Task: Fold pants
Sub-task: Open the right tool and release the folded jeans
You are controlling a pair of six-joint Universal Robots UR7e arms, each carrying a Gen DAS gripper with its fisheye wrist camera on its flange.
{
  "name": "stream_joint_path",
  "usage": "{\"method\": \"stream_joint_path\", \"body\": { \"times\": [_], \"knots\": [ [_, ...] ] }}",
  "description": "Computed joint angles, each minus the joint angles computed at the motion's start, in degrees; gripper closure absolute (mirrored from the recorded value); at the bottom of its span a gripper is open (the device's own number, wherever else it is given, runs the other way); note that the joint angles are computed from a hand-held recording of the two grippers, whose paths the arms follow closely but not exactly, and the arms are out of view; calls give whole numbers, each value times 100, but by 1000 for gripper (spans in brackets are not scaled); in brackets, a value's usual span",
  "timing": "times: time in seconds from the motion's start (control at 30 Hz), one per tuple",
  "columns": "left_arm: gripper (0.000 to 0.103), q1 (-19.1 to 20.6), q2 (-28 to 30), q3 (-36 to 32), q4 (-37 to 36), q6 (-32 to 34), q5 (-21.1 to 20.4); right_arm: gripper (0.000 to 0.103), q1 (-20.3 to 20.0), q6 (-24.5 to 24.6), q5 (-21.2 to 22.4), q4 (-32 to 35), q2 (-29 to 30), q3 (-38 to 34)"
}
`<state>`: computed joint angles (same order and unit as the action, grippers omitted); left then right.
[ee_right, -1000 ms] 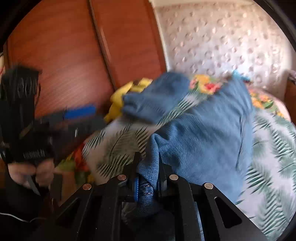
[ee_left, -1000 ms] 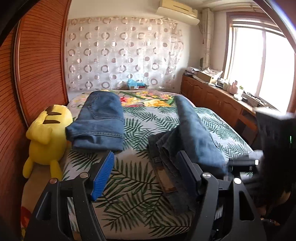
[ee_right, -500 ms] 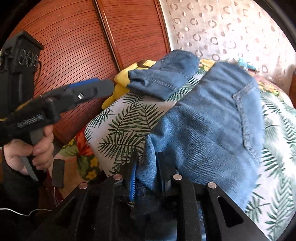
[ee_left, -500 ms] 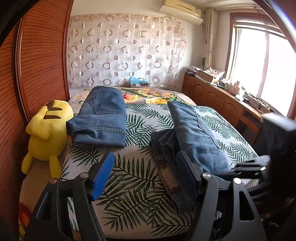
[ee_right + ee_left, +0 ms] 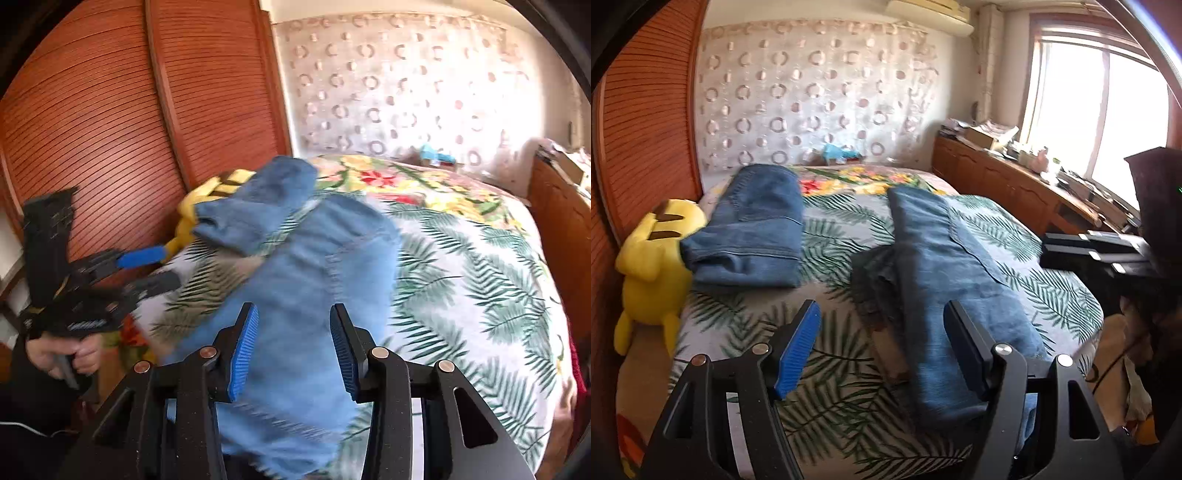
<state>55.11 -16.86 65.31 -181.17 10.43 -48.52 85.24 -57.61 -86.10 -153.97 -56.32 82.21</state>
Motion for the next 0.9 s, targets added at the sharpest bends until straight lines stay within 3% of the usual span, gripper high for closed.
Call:
{"method": "stream_joint_path", "body": {
  "times": [0.17, 0.37, 0.43, 0.5, 0.6, 0.77, 0.9],
  "knots": [
    [45, 109, 246, -460, 930, -288, -234, 61, -77, 182, 8, -491, 177, -162],
    [45, 215, 321, -602, 1583, -726, -516, 61, -67, 323, -40, -628, 385, -323],
    [51, 237, 281, -537, 1568, -845, -652, 61, -34, 310, -51, -675, 408, -330],
    [74, 243, 226, -457, 1584, -853, -867, 61, -7, 285, -53, -711, 440, -337],
    [94, 179, 208, -351, 1567, -709, -881, 61, 5, 321, -69, -651, 609, -554],
    [97, -6, -63, 257, 818, -568, -811, 59, 16, 348, -19, -350, 861, -985],
    [97, -85, -272, 630, 682, -590, -707, 47, 10, 381, 254, 136, 990, -1282]
  ]
}}
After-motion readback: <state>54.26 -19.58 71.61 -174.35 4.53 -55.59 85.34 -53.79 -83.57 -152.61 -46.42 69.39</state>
